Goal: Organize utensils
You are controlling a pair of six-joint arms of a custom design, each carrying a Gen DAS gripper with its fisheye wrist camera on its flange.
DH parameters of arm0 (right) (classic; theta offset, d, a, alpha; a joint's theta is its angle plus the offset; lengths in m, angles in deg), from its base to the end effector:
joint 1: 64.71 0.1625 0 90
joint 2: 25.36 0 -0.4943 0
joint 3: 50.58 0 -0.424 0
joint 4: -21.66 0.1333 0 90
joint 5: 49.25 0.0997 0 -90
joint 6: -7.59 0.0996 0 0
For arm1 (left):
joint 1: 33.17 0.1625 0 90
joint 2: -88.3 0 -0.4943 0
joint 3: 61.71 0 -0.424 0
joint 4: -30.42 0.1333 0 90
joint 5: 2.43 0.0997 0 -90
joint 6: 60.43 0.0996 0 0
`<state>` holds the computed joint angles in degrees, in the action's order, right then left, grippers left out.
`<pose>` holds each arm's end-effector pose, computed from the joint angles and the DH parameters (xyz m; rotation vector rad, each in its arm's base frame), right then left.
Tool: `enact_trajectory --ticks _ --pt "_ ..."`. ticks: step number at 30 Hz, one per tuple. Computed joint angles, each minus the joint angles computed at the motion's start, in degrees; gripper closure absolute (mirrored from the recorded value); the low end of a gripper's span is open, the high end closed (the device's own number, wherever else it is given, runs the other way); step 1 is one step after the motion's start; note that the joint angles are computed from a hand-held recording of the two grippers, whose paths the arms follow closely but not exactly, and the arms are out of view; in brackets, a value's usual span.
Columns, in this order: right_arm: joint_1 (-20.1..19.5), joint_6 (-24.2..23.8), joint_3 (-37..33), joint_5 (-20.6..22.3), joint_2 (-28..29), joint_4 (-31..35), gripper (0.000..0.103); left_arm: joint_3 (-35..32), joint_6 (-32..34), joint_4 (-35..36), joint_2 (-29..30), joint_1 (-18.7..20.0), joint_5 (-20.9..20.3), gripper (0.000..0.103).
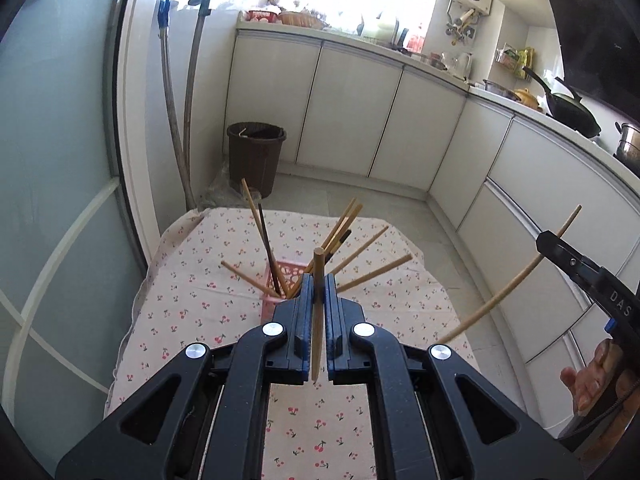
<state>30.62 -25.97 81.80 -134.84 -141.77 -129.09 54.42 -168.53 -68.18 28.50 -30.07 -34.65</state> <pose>0.1709 -0.3140 0.4883 0.9738 -2.6251 1.1448 -0.4990 -0.2449 0.1273 0.1194 2.1917 -1.2897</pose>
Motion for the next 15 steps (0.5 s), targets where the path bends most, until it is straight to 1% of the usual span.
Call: enact_trajectory --ticks 2,5,7,11,15 --pt "1.8 0.7 -1.5 0.3 0.3 0.6 0.097 -1.7 -0.7 2.9 -0.3 0.3 2.0 0.098" --pt "4.3 0.9 -2.8 0.7 1.1 -0.7 0.097 -3.7 -1.9 6.4 -0.9 0.6 5.1 0.098" --pt "5.5 1.3 -3.2 1.5 1.5 -1.6 0.097 -5.7 -4.5 11.2 -0.9 0.8 7.5 0.098" --pt "6.4 2.5 -3.8 3.7 3.0 -3.3 0.097 -10.2 -13.0 24.7 0.4 1.8 11.4 0.098" --pt "7.0 4.0 -3.7 4.0 5.4 -6.1 0.097 -11.7 -16.3 29.2 1.0 4.0 12.9 0.098"
